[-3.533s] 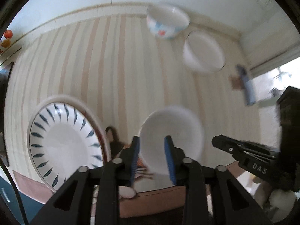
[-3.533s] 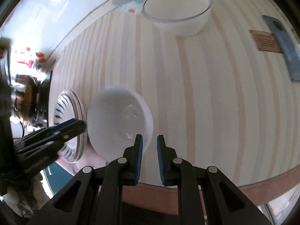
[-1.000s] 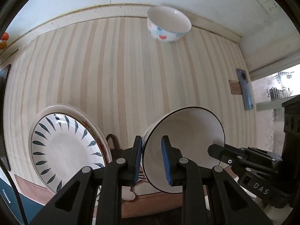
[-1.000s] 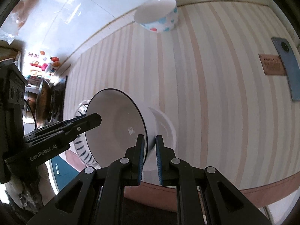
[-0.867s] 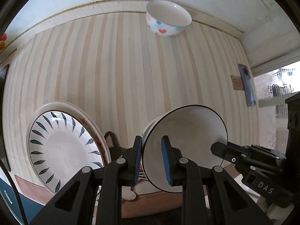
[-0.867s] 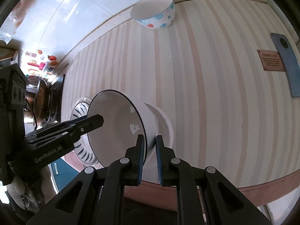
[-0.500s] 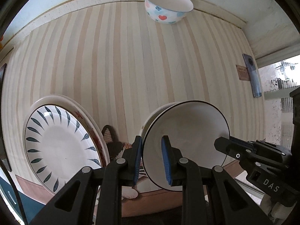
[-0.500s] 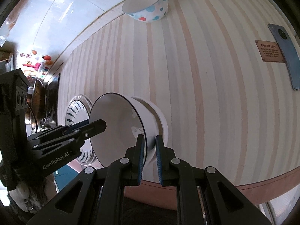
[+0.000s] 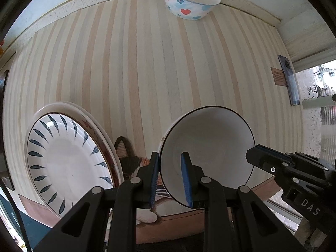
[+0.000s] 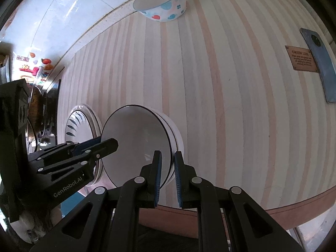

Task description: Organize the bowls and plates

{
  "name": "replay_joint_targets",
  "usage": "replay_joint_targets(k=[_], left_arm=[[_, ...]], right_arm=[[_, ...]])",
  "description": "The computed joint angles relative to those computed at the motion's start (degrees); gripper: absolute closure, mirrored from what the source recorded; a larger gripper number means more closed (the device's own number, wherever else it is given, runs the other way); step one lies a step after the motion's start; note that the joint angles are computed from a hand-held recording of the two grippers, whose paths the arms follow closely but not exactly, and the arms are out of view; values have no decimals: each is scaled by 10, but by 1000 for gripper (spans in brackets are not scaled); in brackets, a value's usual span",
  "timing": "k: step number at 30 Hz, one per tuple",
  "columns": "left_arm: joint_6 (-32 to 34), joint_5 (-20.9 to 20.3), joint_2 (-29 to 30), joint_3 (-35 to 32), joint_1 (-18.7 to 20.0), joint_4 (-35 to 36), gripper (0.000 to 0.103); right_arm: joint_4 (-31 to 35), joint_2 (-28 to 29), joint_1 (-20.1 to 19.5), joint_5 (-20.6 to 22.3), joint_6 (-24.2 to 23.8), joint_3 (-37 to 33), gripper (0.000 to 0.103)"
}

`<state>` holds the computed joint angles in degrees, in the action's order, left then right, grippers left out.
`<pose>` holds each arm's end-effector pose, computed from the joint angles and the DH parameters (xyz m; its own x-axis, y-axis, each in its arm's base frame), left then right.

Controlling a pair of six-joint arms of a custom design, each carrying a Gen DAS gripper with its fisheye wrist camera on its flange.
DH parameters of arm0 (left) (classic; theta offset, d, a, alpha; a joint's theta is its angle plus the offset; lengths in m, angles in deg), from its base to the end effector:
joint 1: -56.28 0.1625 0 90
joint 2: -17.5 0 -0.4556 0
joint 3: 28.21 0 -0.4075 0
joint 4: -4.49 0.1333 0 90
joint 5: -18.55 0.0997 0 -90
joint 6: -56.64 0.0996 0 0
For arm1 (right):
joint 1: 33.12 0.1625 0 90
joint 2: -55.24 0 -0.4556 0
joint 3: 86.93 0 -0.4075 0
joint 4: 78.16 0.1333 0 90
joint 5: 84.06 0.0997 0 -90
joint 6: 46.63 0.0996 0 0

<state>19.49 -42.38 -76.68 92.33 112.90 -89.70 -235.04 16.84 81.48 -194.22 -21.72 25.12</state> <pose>-0.0636 -0.4268 0.3177 -0.8090 0.0383 -0.5865 0.0263 0.9992 0.0290 0.3230 -0.4677 -0.0501 -0.9329 -0.0076 0.3601 -0.0225 0.9991 -0.0372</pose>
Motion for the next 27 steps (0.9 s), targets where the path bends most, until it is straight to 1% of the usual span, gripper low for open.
replay_joint_targets(k=[9, 13, 17, 19, 21, 23, 25, 26, 27], left_arm=[[-12, 3, -9, 0, -10, 15, 84], [-14, -9, -22, -11, -14, 26, 85], [-15, -11, -35, -38, -23, 24, 83], [-8, -16, -24, -60, -12, 5, 82], [4, -22, -7, -78, 6, -26, 80], [14, -8, 24, -104, 27, -54, 80], [28, -2, 54, -128, 50, -89, 80], [34, 3, 72, -142, 63, -108, 80], [40, 3, 87, -153, 73, -124, 80]], right_arm=[[19, -1, 7, -8, -6, -6, 89], [24, -9, 2, 9, -7, -5, 89], [9, -32, -1, 33, -12, 0, 89], [-9, -44, -5, 44, -15, -2, 89], [-12, -49, -9, 52, -20, -12, 89], [-18, -46, -18, 56, -31, -32, 89], [-16, -38, -29, 50, -41, -59, 81], [-20, -29, -34, 42, -46, -75, 73], [-21, -20, -39, 34, -51, -91, 71]])
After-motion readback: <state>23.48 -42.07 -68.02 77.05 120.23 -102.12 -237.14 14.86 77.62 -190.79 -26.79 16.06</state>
